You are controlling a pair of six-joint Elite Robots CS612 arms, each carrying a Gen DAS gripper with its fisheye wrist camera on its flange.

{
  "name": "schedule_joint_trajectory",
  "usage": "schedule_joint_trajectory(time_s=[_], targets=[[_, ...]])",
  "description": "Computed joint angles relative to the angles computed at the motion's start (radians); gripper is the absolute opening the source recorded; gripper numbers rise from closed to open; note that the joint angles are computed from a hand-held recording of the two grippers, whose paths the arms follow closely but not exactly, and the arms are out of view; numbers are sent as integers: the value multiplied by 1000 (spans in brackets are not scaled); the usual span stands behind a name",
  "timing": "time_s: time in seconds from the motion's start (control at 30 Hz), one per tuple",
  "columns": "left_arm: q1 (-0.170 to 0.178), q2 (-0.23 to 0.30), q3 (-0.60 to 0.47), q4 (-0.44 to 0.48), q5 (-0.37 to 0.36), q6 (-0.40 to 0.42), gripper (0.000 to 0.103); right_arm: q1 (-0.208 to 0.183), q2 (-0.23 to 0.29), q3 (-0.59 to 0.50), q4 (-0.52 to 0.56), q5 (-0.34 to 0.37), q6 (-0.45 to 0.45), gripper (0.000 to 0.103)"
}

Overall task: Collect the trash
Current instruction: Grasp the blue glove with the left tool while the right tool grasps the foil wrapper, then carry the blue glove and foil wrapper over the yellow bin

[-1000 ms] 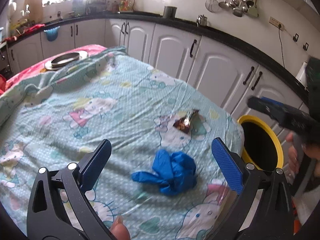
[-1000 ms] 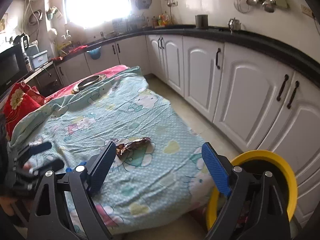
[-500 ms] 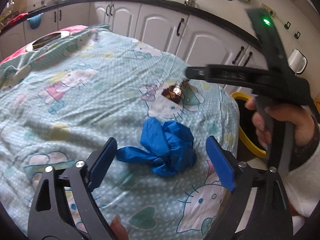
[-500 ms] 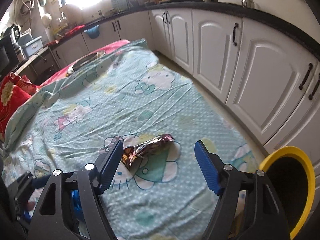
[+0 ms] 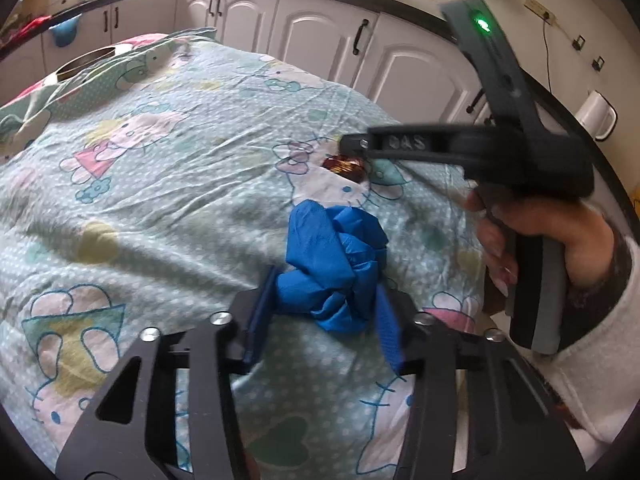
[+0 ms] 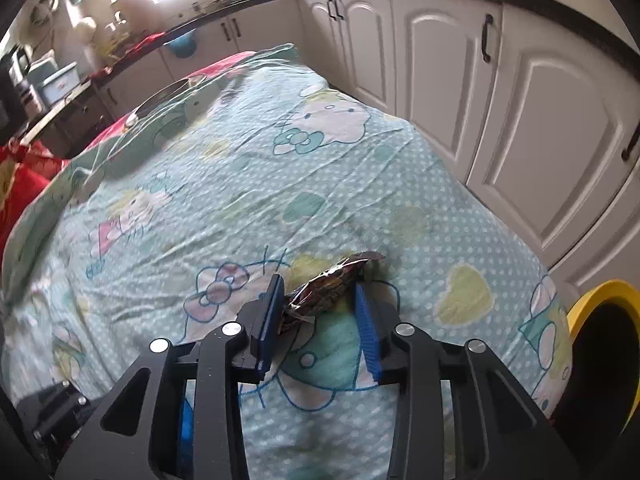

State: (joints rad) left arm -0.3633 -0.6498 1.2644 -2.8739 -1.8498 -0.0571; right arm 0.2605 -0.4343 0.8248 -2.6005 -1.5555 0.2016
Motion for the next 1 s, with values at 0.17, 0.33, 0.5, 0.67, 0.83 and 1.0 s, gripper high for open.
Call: schedule_joint_trajectory(time_s=[0.17,0.33,0.5,0.67,0.83,1.0], targets=[[13,7,-11,6,-37,-49,19,-4,-19,43,-37,23,-5,27],[18,3,-8,-6,-51,-77,9,-5,-58,123,-95,37,-32,25],[10,-7,-3,-30,-45,-72,8,-13,-106,216,-173,51,-38,24],[-3,-11,-17,-41,-38,-61,8,-26,-159,310,-259,49,-39,24],[-19,-10,-38,-42,-32,-48,7,-41,-209,395,-340,39,-22,24],[-38,-8,-61,-46,-29,-29,7,-56,-248,462,-411,20,-12,24]])
